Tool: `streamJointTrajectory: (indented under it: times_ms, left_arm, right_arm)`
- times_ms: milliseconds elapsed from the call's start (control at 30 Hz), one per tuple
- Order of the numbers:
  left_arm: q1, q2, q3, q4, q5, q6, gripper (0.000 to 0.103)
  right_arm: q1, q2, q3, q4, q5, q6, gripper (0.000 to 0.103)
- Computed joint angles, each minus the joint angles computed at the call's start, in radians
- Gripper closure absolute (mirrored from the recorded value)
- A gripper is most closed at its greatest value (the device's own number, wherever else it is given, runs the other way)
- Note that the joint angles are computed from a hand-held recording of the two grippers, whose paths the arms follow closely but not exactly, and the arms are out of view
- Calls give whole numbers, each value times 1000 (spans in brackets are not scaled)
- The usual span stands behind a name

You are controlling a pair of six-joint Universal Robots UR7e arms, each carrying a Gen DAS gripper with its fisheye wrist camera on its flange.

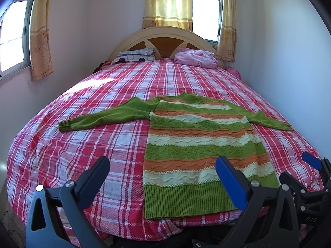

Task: Fold small clothes

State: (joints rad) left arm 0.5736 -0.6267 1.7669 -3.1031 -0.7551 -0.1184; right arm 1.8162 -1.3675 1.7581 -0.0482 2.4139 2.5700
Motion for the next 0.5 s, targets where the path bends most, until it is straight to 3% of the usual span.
streamJointTrajectory:
  times_ms: [500]
  left_arm:
    - [8, 19, -18, 8, 1, 14, 0]
  right_arm:
    - [-31, -12, 6, 5, -34, 29, 1]
